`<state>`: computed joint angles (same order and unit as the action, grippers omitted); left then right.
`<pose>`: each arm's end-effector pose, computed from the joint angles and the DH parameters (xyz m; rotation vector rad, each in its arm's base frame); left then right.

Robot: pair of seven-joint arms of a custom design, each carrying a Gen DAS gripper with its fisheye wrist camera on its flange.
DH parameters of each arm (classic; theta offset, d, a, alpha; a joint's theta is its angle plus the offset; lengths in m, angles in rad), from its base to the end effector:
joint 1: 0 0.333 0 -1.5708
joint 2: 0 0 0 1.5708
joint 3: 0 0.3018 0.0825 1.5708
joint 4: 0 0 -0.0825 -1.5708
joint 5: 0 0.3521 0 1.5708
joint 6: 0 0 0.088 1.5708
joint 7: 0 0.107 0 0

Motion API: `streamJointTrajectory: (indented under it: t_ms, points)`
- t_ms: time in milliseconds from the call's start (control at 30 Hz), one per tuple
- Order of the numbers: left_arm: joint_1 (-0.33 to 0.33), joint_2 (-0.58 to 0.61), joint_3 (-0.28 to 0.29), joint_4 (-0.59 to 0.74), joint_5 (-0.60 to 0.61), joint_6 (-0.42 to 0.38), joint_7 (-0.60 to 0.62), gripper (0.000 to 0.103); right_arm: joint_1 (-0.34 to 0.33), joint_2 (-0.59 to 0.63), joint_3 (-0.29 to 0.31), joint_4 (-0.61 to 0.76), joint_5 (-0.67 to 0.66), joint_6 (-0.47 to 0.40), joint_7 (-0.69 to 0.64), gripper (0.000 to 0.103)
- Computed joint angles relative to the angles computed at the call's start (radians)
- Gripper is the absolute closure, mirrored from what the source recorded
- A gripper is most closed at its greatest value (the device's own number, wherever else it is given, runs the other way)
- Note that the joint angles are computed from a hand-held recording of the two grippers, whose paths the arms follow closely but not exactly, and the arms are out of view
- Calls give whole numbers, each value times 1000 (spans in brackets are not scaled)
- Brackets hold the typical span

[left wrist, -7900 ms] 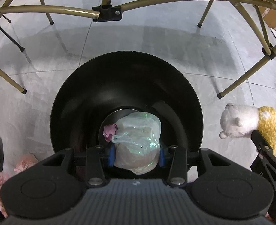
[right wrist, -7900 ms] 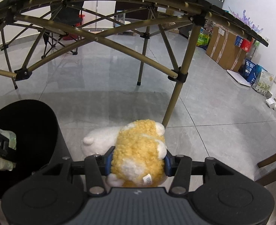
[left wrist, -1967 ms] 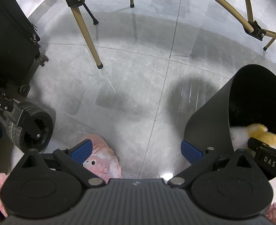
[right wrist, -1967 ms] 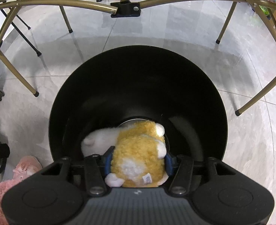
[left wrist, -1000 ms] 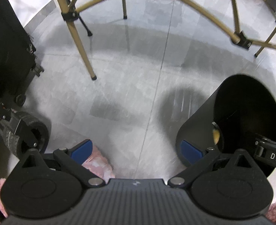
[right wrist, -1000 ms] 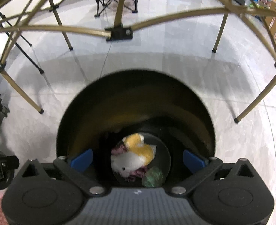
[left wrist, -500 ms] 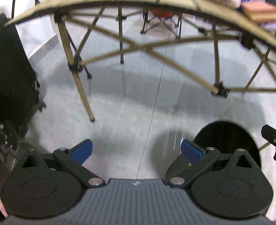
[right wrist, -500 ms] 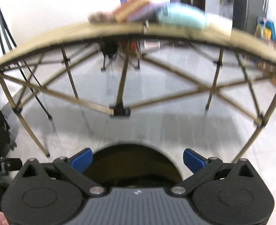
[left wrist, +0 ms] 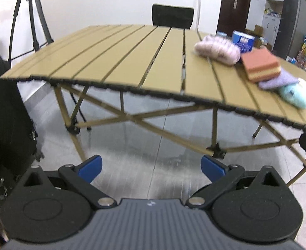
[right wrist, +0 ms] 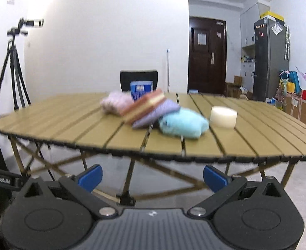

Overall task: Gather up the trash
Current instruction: 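Raise both tools back toward the remaining table items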

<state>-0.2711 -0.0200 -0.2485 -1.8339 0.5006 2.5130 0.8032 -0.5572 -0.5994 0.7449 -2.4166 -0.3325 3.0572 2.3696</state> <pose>0.4958 -0.2897 0.6051 -1.7199 1.8184 -0.8117 0.4152 0.1701 0.5813 -1.4053 1.6248 -1.0421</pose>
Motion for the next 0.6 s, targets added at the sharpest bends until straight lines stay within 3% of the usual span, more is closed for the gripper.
streamJointTrajectory:
  t_ms: [167, 233, 600]
  points:
    - [-14, 45, -5, 73, 34, -4, -22, 0, -93, 22, 25, 47, -11, 40, -18, 0]
    - [-22, 64, -4, 100, 43, -7, -24, 0, -166, 14, 65, 67, -14, 38, -4, 0]
    - [-76, 192, 12, 278, 60, -36, 0, 0, -371, 153, 195, 194, -82, 21, 21, 0]
